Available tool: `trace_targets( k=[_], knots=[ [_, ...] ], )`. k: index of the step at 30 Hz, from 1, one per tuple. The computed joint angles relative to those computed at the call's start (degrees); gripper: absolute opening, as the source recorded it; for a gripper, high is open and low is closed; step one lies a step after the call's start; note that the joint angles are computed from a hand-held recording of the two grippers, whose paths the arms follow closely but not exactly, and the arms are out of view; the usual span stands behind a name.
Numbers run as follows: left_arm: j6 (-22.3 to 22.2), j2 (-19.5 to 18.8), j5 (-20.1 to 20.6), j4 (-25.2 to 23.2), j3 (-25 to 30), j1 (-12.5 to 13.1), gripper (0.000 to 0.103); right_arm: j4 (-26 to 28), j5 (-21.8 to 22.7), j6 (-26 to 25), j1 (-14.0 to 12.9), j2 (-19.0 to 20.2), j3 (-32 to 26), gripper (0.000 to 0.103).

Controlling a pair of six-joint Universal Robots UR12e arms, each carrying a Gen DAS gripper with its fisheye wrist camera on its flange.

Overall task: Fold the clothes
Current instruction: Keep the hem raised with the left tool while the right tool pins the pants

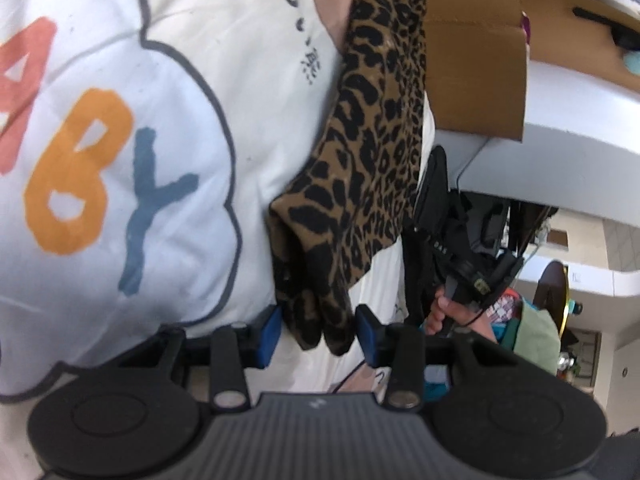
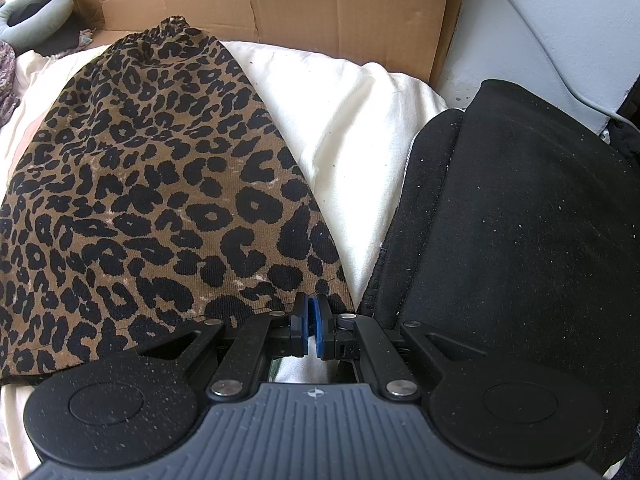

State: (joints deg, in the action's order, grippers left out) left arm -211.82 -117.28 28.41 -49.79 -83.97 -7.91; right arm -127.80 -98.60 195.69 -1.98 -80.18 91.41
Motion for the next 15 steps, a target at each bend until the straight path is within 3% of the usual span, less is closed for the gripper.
trace_targets(
  k=[4,8,15],
  knots=[
    [-3.8,-1.0,0.2,3.2,0.6,0.0,0.043,-0.2,-0.1,-0.1,0.0,0.0,0.0,0.007],
    [-10.9,-2.2,0.2,9.1,0.9,0.2,0.043,-0.4,-0.1,-0.1,0.1,0.0,0.2,0.007],
    [-14.9,-1.8,1.9,15.0,0.8,0.5,0.042,-0.8,0.1,-0.3,0.0,-0.1,0.5,0.007]
  ],
)
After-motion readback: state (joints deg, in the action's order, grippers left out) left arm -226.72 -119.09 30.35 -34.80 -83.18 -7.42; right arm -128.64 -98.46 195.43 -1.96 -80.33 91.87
